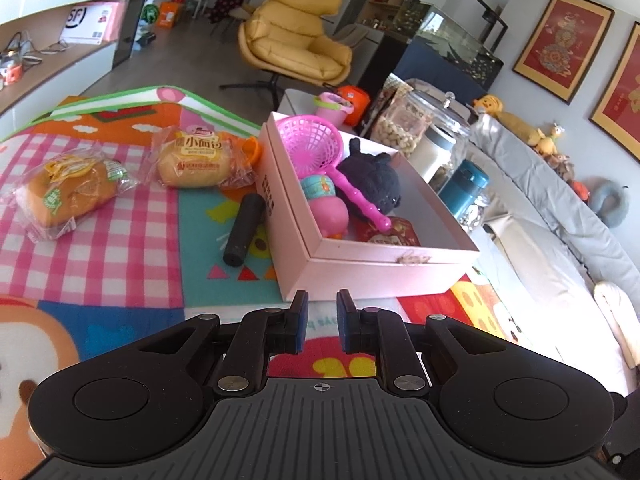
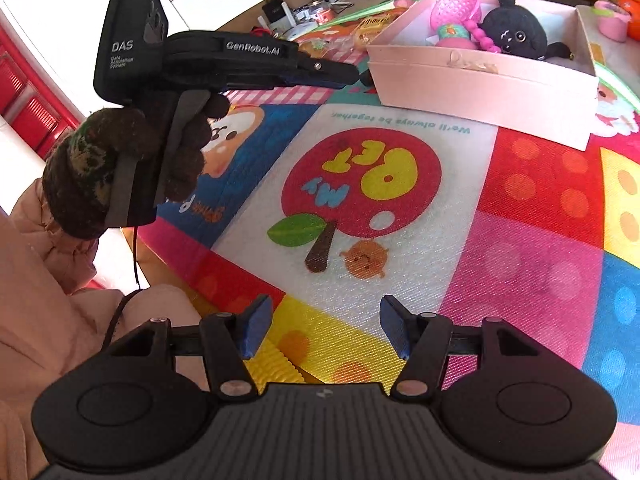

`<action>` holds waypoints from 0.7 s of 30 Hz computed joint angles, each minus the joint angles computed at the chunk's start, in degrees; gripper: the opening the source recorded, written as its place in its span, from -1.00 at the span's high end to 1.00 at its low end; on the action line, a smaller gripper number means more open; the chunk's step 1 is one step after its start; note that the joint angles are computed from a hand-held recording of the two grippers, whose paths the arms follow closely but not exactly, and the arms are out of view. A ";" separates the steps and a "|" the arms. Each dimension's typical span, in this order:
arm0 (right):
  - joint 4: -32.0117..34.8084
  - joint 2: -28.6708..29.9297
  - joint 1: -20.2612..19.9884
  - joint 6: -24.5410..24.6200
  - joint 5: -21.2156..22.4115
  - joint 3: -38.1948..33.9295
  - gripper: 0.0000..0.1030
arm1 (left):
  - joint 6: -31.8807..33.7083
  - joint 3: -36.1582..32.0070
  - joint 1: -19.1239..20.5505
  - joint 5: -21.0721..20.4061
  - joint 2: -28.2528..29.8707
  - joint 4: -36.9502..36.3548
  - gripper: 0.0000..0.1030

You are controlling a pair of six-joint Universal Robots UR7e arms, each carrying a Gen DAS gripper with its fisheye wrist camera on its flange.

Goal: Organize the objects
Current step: 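Carry the yellow corn toy over the pink box with the right tool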

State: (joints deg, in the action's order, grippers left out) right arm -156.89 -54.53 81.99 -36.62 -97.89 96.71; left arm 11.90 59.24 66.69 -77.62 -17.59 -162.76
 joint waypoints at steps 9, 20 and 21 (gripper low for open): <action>-14.80 -2.43 2.00 0.51 -2.31 10.12 -0.33 | -0.74 14.12 -0.98 1.51 -7.44 -9.68 0.68; -39.86 7.47 7.26 0.76 -19.24 14.15 -0.53 | 8.70 26.90 -3.75 10.26 -11.07 -23.21 0.68; -40.35 7.85 7.58 0.70 -19.80 14.17 -0.53 | 8.62 27.78 -3.82 10.24 -11.59 -24.06 0.67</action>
